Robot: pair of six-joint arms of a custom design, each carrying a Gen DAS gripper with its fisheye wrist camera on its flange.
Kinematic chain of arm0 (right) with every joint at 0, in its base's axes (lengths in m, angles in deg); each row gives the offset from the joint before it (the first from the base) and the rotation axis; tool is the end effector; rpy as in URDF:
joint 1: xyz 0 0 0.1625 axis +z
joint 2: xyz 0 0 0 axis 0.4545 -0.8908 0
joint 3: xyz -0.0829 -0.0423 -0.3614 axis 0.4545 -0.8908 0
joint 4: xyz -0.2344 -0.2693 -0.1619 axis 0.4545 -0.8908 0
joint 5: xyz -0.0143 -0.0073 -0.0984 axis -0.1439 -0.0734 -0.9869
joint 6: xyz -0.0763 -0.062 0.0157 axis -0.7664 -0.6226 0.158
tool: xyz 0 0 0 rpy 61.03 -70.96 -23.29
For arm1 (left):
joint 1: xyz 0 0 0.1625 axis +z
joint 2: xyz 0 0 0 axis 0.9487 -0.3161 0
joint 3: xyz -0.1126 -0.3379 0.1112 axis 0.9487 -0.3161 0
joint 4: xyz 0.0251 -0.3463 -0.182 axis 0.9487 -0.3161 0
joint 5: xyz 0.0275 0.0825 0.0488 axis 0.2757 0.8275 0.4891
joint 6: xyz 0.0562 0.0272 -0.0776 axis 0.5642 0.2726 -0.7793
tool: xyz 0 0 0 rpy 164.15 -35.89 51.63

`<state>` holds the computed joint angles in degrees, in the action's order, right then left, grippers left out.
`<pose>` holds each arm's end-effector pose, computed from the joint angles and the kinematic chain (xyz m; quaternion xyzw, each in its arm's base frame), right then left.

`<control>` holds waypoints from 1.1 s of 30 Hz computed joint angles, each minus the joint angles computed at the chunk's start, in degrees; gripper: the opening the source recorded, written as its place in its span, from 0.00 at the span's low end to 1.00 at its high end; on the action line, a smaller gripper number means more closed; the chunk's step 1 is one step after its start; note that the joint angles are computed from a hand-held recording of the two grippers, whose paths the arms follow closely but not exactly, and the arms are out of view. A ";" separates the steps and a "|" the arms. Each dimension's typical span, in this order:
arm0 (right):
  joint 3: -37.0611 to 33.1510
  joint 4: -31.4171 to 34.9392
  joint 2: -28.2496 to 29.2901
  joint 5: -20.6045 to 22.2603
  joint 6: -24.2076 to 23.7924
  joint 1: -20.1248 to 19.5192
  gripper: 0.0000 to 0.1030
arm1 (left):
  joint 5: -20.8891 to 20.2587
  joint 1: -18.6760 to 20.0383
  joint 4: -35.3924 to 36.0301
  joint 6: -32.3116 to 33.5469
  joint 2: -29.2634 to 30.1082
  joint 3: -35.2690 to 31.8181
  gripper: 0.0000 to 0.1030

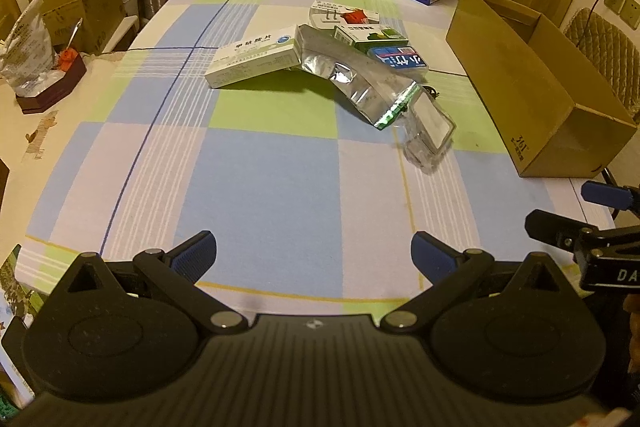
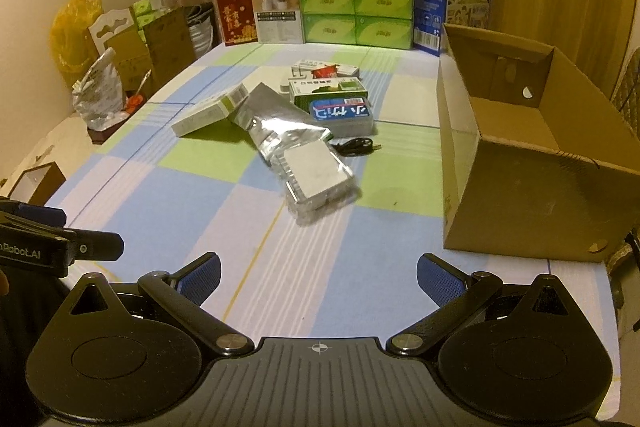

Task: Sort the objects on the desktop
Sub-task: 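Move the right tool toward the clear plastic tray and open it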

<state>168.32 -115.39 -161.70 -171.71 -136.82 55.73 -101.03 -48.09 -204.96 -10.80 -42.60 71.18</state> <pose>0.0668 -0.4825 0.2950 0.4368 -0.8658 0.1825 0.1624 -0.3118 -0.3667 0.0669 0.0017 0.8699 -0.3402 0.3570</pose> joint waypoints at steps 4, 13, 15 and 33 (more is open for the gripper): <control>-0.28 -0.73 1.11 0.27 -0.76 0.18 0.98 | -0.14 0.45 -2.24 2.14 -0.41 0.76 0.99; -2.61 -2.21 5.99 2.91 -6.60 1.61 0.98 | 1.65 3.55 -5.96 9.95 -1.54 2.14 0.99; -3.66 -1.64 7.50 3.35 -7.18 1.96 0.98 | 2.16 4.53 -7.08 12.24 -1.79 2.32 0.99; -10.73 -5.20 19.72 -0.50 -11.43 4.54 0.98 | 3.48 11.88 -16.13 27.55 -2.03 2.58 0.99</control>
